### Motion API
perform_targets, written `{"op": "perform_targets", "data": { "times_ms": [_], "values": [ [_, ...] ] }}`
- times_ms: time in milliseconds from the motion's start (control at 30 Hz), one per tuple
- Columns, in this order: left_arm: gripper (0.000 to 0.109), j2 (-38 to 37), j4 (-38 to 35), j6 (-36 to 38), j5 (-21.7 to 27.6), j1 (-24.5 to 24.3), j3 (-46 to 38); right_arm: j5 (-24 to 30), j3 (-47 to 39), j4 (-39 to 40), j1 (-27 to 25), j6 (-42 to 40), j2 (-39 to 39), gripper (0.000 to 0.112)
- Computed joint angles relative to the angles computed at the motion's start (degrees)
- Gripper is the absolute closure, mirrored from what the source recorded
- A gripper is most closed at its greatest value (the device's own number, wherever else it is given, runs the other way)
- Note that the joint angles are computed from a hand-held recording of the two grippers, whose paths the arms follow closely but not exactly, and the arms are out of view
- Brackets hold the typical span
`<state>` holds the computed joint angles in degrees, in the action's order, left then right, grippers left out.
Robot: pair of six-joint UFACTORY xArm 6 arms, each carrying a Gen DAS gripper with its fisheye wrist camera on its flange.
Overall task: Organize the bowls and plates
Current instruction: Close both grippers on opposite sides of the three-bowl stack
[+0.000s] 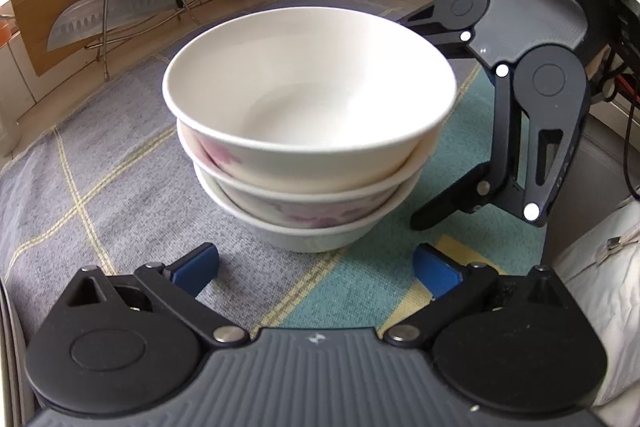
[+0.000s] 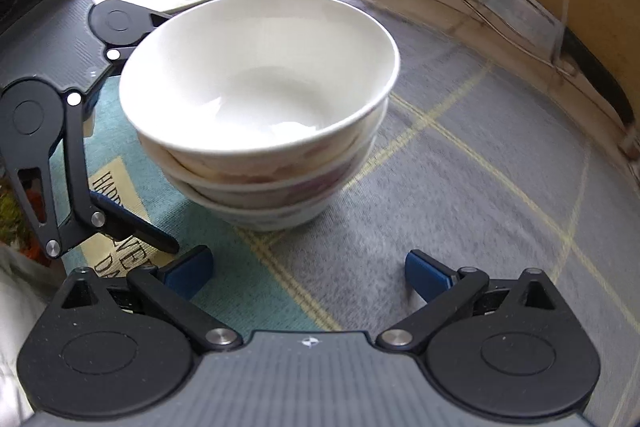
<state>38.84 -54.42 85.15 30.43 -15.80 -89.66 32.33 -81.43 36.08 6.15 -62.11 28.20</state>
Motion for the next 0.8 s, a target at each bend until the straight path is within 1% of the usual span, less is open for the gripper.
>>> {"op": "perform_targets", "data": {
  "times_ms": [67,167,267,433,500,633,800],
  "values": [
    [0.006,0.1,-1.2,0.8,-0.4,-0.1,0.0,0.8,-1.0,1.5,-0.3,-2.7,0.7,0.009],
    [0.006,0.4,-1.1,0.1,-0.8,-0.2,-0.4,1.4,-1.2,4.0,-0.5,-6.3,0.9,0.009],
    [0.006,0.9,-1.1,0.2,-0.5,-0.2,-1.1,2.2,-1.9,5.0,-0.6,-8.1,1.3,0.009],
    [0.006,1.1,-4.2,4.8,1.1,0.7,-1.3,3.1,-3.5,5.4,-0.7,-9.4,2.3,0.009],
    [0.006,1.4,-5.8,7.2,2.0,1.1,-1.6,3.4,-4.3,5.2,-0.6,-9.2,2.8,0.009],
    [0.008,1.8,-5.2,9.5,3.8,2.0,-2.7,2.9,-5.1,3.6,0.1,-9.3,3.0,0.009],
    [0.010,3.2,-3.8,11.8,9.3,4.1,-6.3,4.7,-7.8,0.4,0.8,-9.3,3.8,0.010]
  ]
}}
